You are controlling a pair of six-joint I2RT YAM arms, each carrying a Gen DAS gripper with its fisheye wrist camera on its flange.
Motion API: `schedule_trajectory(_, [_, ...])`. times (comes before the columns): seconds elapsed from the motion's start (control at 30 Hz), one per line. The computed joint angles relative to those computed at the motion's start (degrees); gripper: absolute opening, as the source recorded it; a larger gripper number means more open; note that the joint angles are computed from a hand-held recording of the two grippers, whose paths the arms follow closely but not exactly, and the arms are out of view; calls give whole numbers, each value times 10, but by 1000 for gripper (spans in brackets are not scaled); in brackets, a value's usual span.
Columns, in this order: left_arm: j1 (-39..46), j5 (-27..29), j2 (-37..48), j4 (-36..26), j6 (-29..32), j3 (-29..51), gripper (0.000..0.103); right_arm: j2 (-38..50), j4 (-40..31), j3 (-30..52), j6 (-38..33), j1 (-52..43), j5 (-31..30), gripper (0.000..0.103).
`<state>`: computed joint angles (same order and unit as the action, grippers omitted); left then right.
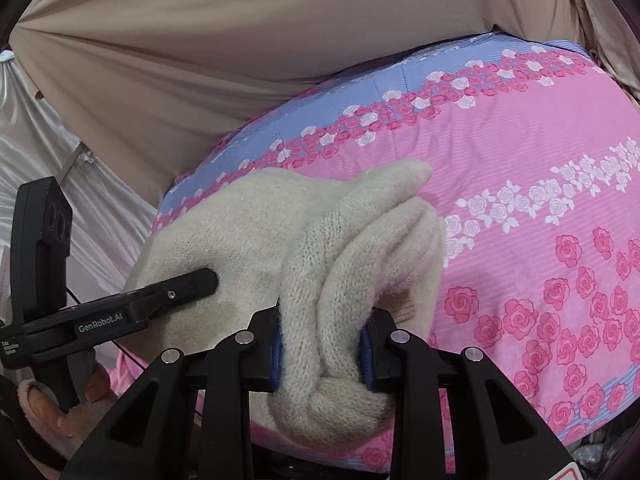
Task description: Fold small clothes
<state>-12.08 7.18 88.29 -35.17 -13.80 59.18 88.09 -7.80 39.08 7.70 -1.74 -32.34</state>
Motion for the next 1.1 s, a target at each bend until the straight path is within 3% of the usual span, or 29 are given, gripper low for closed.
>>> schedule_trajectory(0.23, [65, 62, 54, 38, 3, -77, 45, 132, 74, -48, -3, 11, 16, 32])
schedule_trajectory(0.4, [104, 104, 66, 119, 7, -166, 56, 156, 137, -88, 30, 12, 42, 64])
schedule_trajectory(0.47, [117, 115, 63, 151, 0, -186, 70, 171, 155, -85, 43, 20, 65, 81])
schedule_trajectory(0.57, [144, 138, 90, 181, -5, -190, 82, 239, 176, -55, 65, 9, 13, 85])
schedule_trajectory(0.6, [150, 140, 103, 193, -7, -192, 86, 249, 198, -57, 80, 5, -1, 90])
schedule_trajectory(0.67, [162, 159, 134, 218, -10, -192, 90, 257, 217, -55, 93, 8, -5, 87])
schedule_trajectory(0.7, [168, 171, 149, 227, -11, -191, 90, 261, 219, -50, 90, 8, -19, 63])
schedule_trajectory(0.73, [174, 184, 162, 233, -20, -188, 90, 275, 215, -39, 86, 1, -59, 48])
schedule_trajectory(0.8, [176, 205, 159, 231, -12, -185, 74, 266, 209, -37, 95, -2, -68, 37])
schedule_trajectory(0.87, [162, 198, 137, 207, 1, -177, 54, 227, 201, -50, 87, -1, -67, 33])
schedule_trajectory(0.97, [138, 171, 67, 155, 12, -163, 46, 139, 179, -69, 95, 1, -74, 31])
schedule_trajectory(1.1, [124, 168, -29, 75, 14, -120, 45, -7, 96, -61, 91, -7, -75, 31])
